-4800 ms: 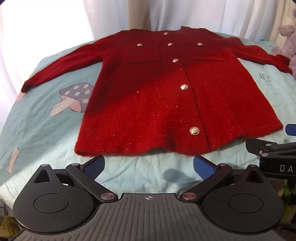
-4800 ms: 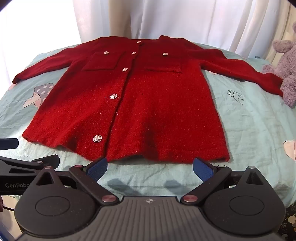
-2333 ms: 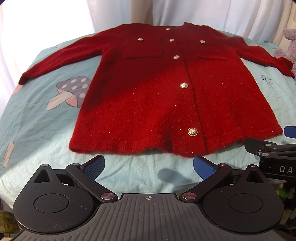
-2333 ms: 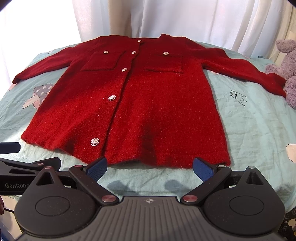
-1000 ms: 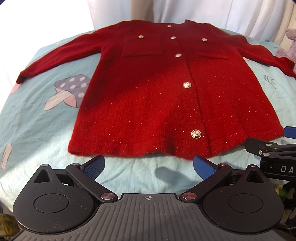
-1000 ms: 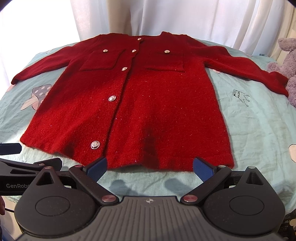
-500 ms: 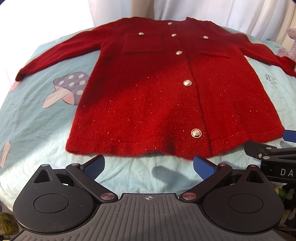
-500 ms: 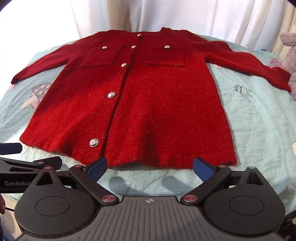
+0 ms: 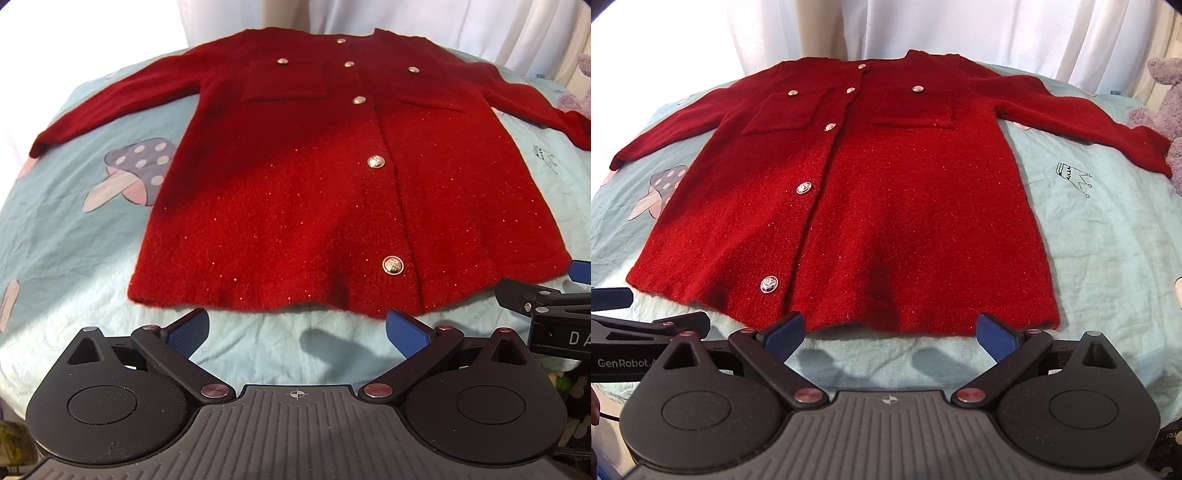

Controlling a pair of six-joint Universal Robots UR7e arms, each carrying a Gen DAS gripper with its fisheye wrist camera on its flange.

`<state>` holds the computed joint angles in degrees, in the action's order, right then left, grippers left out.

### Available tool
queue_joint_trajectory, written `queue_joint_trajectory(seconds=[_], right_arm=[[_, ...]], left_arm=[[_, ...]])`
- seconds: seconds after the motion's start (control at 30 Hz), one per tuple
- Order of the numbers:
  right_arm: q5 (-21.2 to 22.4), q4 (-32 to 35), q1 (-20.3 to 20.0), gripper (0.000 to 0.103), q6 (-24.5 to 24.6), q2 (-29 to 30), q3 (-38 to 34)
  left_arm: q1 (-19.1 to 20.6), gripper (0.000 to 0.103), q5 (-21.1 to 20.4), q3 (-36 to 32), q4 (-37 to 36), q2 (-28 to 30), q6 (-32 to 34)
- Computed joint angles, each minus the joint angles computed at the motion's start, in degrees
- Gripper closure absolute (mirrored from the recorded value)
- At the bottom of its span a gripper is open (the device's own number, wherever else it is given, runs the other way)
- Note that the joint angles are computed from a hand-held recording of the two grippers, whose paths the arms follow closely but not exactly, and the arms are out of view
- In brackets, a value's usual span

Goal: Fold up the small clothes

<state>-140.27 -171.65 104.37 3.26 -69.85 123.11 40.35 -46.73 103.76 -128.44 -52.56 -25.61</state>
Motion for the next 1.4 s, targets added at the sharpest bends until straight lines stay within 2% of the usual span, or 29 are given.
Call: queue_joint_trajectory(seconds=[0.4, 0.53, 0.6, 0.67, 0.73, 0.77, 0.83, 0.87, 0.93, 0.97, 1.03, 1.07, 1.1, 1.13, 1.17, 1.2, 1.27, 1.33, 1.4], right_arm=[[2.8, 0.3, -2.0, 0.004, -0.6, -0.7, -0.4], [5.5, -2.9, -3.2, 0.004, -2.8, -1.2, -0.2], [7.3, -6.5, -4.0, 0.004, -5.0, -1.5, 0.1], [12.2, -12.7, -5.7, 0.004, -9.8, -2.1, 1.2], [21.9, -20.1, -9.3, 0.004, -16.7, -3.7, 3.1], [25.3, -20.4, -11.1, 0.004, -18.2, -4.5, 2.9], [30.4, -18.9, -14.5, 0.004, -18.0, -6.5, 1.4], [32.2, -20.4, -16.2, 0.004, -17.1, -7.1, 0.6], [37.3, -27.0, -21.3, 0.004, -14.3, -7.9, -0.9], [38.5, -31.0, -23.9, 0.004, -12.5, -7.7, -2.1], [38.0, -37.2, -28.0, 0.005, -8.9, -6.5, -5.6], [38.2, -38.4, -30.5, 0.009, -6.4, -6.2, -7.6], [38.7, -38.7, -32.8, 0.015, -2.9, -6.1, -9.3], [39.5, -39.1, -35.0, 0.031, 1.0, -5.9, -10.8], [39.8, -38.9, -37.0, 0.04, 4.7, -5.8, -12.4], [39.2, -37.9, -39.2, 0.043, 9.3, -5.8, -14.0], [39.1, -36.1, -42.5, 0.047, 15.2, -5.3, -16.3], [35.4, -34.1, -43.9, 0.054, 17.7, -3.8, -19.1], [34.1, -33.5, -45.2, 0.055, 19.3, -2.5, -21.0]], left_arm=[[0.7, 0.0, -0.2, -2.2, 0.2, 1.5, 0.4], [0.8, 0.0, 1.1, -3.0, -2.1, 2.2, 1.4], [0.9, 0.0, 1.9, -3.5, -4.2, 2.7, 2.3], [1.1, 0.0, 2.4, -4.1, -7.6, 3.4, 4.4], [1.5, 0.0, 2.2, -5.1, -10.8, 4.2, 6.6], [1.8, 0.0, 2.2, -6.3, -11.5, 4.9, 7.0], [2.5, 0.0, 1.4, -9.3, -11.6, 6.2, 7.7], [2.9, 0.0, 1.0, -10.7, -12.2, 6.8, 8.1], [3.7, 0.0, 0.6, -13.6, -14.7, 8.5, 8.7], [4.1, 0.0, 0.8, -14.9, -16.5, 9.6, 9.1], [4.8, 0.0, 2.0, -17.5, -18.6, 11.8, 9.1], [5.2, 0.0, 2.4, -18.8, -18.8, 12.8, 8.8], [5.7, 0.0, 2.6, -20.1, -18.4, 13.7, 8.2], [6.1, 0.0, 2.7, -21.2, -17.4, 14.4, 7.3], [6.5, 0.0, 2.6, -22.1, -16.0, 15.0, 6.1], [6.9, 0.0, 2.4, -22.8, -15.0, 15.4, 5.0], [7.5, 0.0, 1.9, -23.2, -14.1, 15.9, 3.7], [7.7, 0.0, 1.9, -23.4, -13.9, 16.2, 3.4], [8.0, 0.0, 2.2, -24.3, -13.1, 16.9, 3.5]])
